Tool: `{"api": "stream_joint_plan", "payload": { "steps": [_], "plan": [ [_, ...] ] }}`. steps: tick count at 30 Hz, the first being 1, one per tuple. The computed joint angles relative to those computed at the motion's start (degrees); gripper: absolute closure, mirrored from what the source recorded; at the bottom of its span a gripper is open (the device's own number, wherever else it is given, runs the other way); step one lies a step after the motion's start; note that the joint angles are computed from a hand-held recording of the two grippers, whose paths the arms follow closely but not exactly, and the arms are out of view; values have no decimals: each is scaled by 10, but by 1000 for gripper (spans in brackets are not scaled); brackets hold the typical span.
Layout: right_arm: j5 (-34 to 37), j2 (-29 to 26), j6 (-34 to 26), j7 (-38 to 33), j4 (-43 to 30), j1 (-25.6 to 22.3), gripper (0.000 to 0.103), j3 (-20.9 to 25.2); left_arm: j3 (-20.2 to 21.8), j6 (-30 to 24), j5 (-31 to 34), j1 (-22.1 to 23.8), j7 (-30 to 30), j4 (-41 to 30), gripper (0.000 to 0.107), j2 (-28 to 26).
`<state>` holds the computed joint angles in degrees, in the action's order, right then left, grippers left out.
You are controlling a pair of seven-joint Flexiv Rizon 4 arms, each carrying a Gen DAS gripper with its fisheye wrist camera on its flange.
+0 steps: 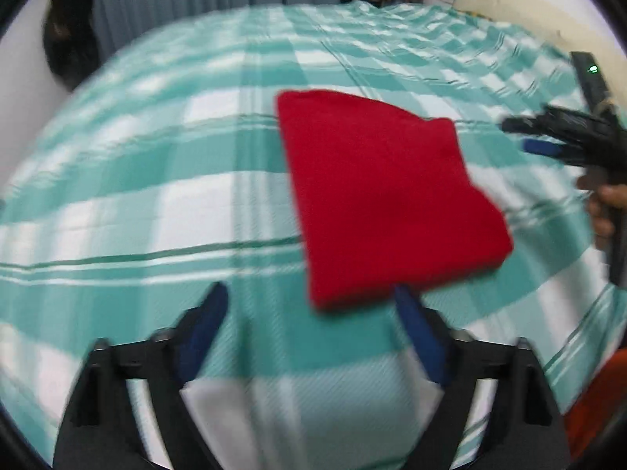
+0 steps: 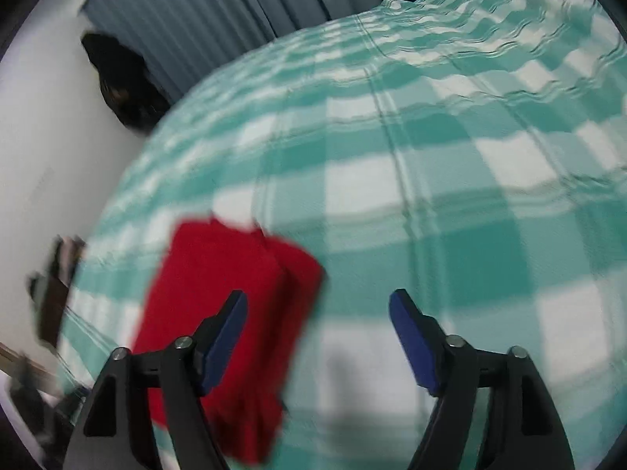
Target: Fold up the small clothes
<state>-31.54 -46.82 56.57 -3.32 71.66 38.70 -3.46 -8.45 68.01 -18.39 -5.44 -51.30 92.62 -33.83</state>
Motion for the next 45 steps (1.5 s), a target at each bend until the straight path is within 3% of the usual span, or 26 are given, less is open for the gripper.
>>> {"api": "stream_joint_plan", "payload": {
  "steps": [2,4,6,8,10,13,17,19,25,30,36,45],
  "plan": [
    [-7,23,-64,-4,19,26,9,7,13,84,23,-8,4,57,8,31],
    [-22,43,-119,2,36,57,7,17,30,122,45,-16,-5,93,8,57],
    [-43,64,-140,35,64,86,3,23,50,127,65,-28,-23,112,8,78],
    [-59,78,-152,80,83,111,3,33,113,127,115,-72,-83,113,8,91],
    [-67,87,-183,123,87,137,2,46,142,137,154,-90,-120,127,8,109],
    [-63,94,-230,159,78,159,2,69,116,94,149,-64,-127,153,8,153],
    [-67,88,-343,115,15,186,2,81,44,-2,32,-4,-65,180,8,213],
    [-74,88,-388,106,-10,200,0,80,39,-40,1,2,-39,180,8,230],
    [-71,71,-442,71,-86,224,0,83,61,-100,4,-5,-26,193,8,277],
    [-77,58,-452,57,-123,247,0,71,74,-100,17,-8,-32,214,8,311],
    [-73,30,-504,0,-183,261,0,59,77,-109,29,-6,-58,209,8,310],
    [-58,28,-504,-6,-196,264,0,54,77,-105,54,-7,-75,207,8,311]
  ]
}}
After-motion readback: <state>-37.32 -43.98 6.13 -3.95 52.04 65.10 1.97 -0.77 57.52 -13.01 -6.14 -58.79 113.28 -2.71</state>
